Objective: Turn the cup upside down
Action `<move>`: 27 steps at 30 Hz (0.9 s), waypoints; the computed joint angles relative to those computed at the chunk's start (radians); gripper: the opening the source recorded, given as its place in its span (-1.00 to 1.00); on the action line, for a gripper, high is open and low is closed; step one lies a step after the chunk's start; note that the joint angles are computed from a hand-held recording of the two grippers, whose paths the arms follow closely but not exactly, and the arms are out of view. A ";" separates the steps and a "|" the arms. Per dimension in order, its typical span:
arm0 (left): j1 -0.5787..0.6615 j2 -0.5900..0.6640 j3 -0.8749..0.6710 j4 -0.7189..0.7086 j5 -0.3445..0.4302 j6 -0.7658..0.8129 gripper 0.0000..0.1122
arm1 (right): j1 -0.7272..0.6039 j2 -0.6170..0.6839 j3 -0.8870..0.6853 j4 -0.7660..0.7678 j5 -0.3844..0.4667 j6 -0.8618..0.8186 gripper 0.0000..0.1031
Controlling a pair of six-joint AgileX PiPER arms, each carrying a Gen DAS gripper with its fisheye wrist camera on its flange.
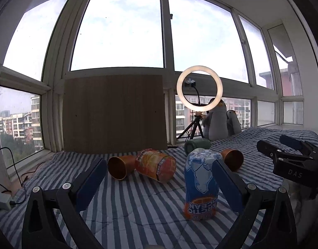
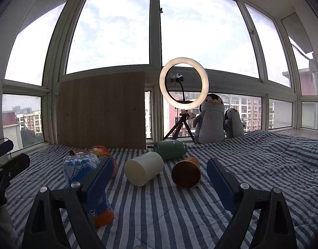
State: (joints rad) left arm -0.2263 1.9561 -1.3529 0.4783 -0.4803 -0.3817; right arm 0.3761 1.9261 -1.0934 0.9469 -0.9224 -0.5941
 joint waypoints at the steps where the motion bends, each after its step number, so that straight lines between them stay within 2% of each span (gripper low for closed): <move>1: 0.001 0.000 0.000 0.000 -0.001 0.000 0.83 | -0.001 0.000 0.000 -0.001 -0.002 0.002 0.72; 27: 0.004 0.022 -0.042 0.061 0.038 -0.070 0.83 | -0.013 -0.008 0.017 -0.024 0.003 0.063 0.74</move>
